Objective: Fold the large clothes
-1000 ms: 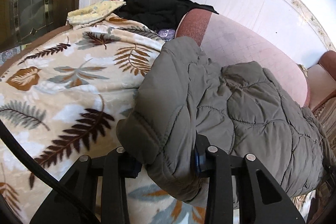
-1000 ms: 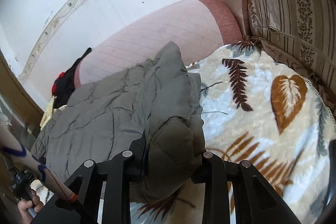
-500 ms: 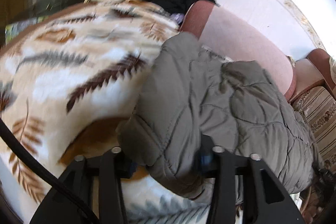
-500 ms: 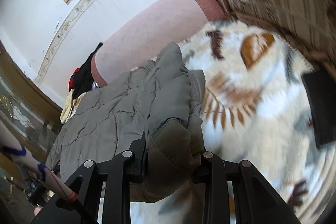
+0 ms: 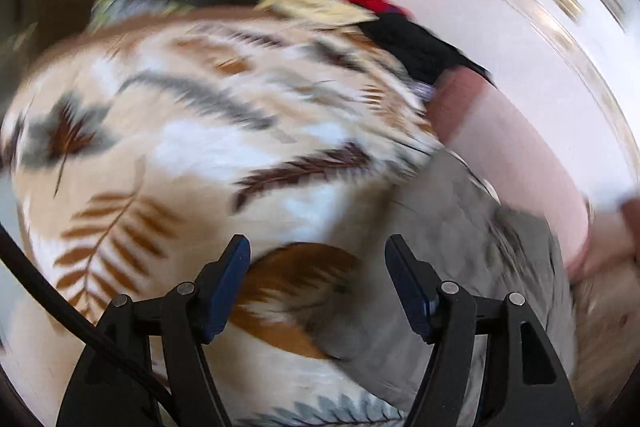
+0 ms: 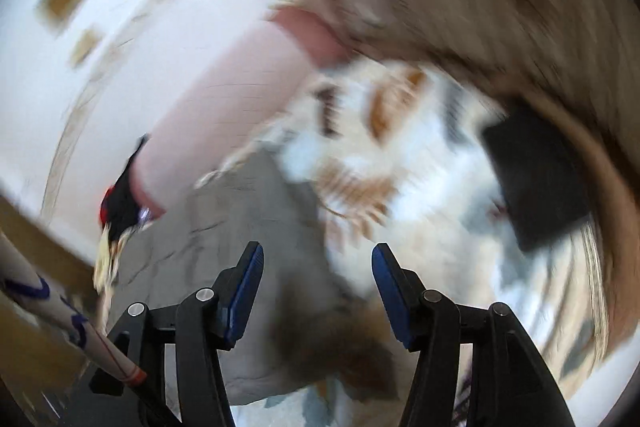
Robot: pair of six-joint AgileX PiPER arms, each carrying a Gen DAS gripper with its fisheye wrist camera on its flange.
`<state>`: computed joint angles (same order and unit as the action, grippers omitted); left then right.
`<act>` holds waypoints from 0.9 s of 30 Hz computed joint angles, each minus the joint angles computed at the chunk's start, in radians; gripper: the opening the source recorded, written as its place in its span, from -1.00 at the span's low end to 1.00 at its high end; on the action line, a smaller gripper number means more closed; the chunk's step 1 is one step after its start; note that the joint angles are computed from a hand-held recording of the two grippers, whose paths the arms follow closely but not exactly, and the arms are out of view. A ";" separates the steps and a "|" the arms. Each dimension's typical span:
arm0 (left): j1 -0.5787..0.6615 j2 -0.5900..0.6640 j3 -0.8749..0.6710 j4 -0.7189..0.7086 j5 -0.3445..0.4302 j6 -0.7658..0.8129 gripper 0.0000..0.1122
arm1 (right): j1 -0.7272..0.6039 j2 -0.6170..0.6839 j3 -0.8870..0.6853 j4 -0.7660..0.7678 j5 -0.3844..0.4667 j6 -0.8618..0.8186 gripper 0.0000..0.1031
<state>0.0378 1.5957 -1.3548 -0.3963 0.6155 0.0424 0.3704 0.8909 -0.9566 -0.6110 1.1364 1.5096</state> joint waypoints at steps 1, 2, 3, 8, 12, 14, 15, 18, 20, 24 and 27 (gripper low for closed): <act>-0.039 -0.009 0.009 0.038 -0.029 -0.010 0.23 | 0.091 0.052 -0.033 -0.068 0.030 0.000 0.20; -0.117 -0.045 0.046 0.079 -0.077 0.012 0.23 | 0.146 0.101 -0.060 -0.107 0.035 -0.015 0.20; -0.166 -0.059 0.059 0.110 -0.101 0.021 0.23 | 0.188 0.161 -0.090 -0.131 0.015 -0.048 0.20; -0.448 -0.053 0.064 0.358 -0.167 -0.065 0.23 | 0.225 0.358 -0.177 -0.158 -0.116 -0.144 0.17; -0.518 0.073 -0.047 0.509 -0.041 -0.193 0.27 | 0.151 0.468 -0.205 -0.081 -0.212 -0.255 0.17; -0.507 0.121 -0.086 0.465 0.003 -0.170 0.35 | 0.096 0.515 -0.193 -0.005 -0.252 -0.334 0.17; -0.499 0.125 -0.087 0.443 0.002 -0.156 0.39 | 0.068 0.532 -0.170 0.026 -0.270 -0.376 0.17; -0.512 0.138 -0.088 0.484 -0.017 -0.184 0.43 | 0.044 0.555 -0.159 0.044 -0.278 -0.412 0.20; -0.527 0.136 -0.070 0.528 -0.034 -0.219 0.44 | 0.023 0.569 -0.151 0.056 -0.297 -0.422 0.22; -0.533 0.109 -0.015 0.570 -0.094 -0.259 0.44 | 0.036 0.550 -0.138 0.015 -0.287 -0.386 0.24; -0.519 0.067 0.033 0.565 -0.133 -0.266 0.43 | 0.098 0.498 -0.124 -0.059 -0.235 -0.289 0.24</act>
<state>-0.4815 1.6628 -1.3216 0.1691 0.4828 -0.2237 0.4679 1.3894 -1.0804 -0.6705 0.9015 1.2202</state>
